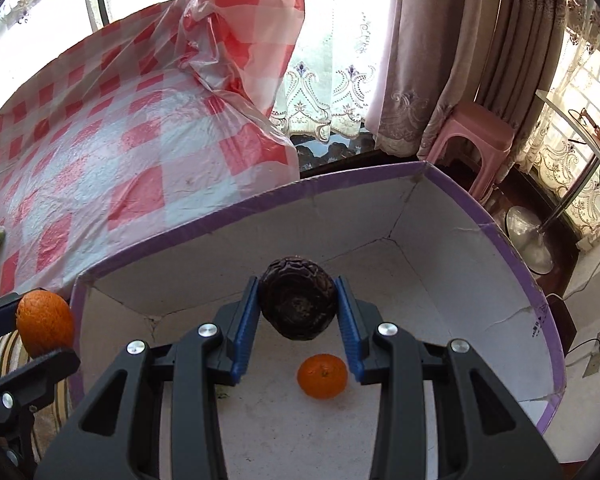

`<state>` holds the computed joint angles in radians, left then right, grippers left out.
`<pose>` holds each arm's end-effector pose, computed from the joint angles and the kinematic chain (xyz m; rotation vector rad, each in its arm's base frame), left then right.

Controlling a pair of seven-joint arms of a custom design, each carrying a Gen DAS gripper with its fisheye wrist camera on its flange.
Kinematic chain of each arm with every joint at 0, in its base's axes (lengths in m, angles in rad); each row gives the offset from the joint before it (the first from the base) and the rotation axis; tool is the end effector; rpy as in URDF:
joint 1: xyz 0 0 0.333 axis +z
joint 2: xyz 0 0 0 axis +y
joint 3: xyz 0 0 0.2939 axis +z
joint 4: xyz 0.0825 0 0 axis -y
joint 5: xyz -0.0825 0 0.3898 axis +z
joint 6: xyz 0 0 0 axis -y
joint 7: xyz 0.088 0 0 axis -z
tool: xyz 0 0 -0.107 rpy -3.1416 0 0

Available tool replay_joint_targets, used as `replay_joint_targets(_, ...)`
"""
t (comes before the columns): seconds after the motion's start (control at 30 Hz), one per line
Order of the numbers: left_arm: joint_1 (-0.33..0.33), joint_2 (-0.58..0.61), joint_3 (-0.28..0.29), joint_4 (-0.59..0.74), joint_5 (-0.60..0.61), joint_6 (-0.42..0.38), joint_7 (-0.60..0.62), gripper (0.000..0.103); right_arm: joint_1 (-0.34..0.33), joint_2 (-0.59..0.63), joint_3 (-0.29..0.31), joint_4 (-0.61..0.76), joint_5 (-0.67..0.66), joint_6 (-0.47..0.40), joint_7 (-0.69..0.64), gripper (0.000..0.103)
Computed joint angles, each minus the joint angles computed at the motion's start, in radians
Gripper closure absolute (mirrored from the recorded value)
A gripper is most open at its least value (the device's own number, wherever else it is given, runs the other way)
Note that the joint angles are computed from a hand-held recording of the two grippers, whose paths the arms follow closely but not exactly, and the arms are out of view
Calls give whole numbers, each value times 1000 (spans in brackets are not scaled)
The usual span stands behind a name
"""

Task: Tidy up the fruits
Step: 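Carry the tangerine with the left tool while the right tool carries the dark fruit over the box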

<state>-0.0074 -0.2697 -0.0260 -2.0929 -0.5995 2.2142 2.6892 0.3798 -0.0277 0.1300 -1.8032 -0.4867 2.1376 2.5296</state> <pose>0.5219 -0.0371 0.5608 -0.9364 2.6075 -0.8775 0.5279 0.2730 0.5665 -1.6679 2.1671 -0.6663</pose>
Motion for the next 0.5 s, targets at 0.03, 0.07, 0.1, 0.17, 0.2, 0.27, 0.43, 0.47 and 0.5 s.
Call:
replay_joint_targets(0.03, -2, 14, -11, 6, 21, 0, -7, 68, -3, 3, -4, -1, 13, -3, -7, 65)
replay_joint_targets(0.07, -3, 29, -20, 15, 46, -4, -14, 68, -7, 8, -9, -2, 28, -4, -20, 65)
replay_joint_targets(0.1, -5, 44, -29, 22, 70, -7, -26, 68, -10, 18, -12, 5, 48, -13, -36, 65)
replay_joint_targets(0.17, -7, 71, -46, 39, 120, -16, -55, 68, -15, 38, -17, 18, 75, -24, -60, 65)
replay_joint_targets(0.2, -8, 85, -54, 48, 145, -21, -76, 68, -17, 55, -19, 33, 91, -37, -80, 65)
replay_joint_targets(0.27, -13, 109, -69, 63, 191, -24, -110, 68, -18, 89, -22, 61, 121, -55, -120, 65)
replay_joint_targets(0.43, -30, 168, -101, 84, 330, -25, -193, 68, -14, 148, -33, 100, 145, -92, -134, 65)
replay_joint_targets(0.47, -33, 175, -104, 85, 350, -27, -203, 68, -13, 152, -35, 101, 148, -96, -131, 65)
replay_joint_targets(0.5, -36, 182, -107, 85, 373, -24, -216, 68, -14, 156, -36, 99, 153, -98, -131, 65)
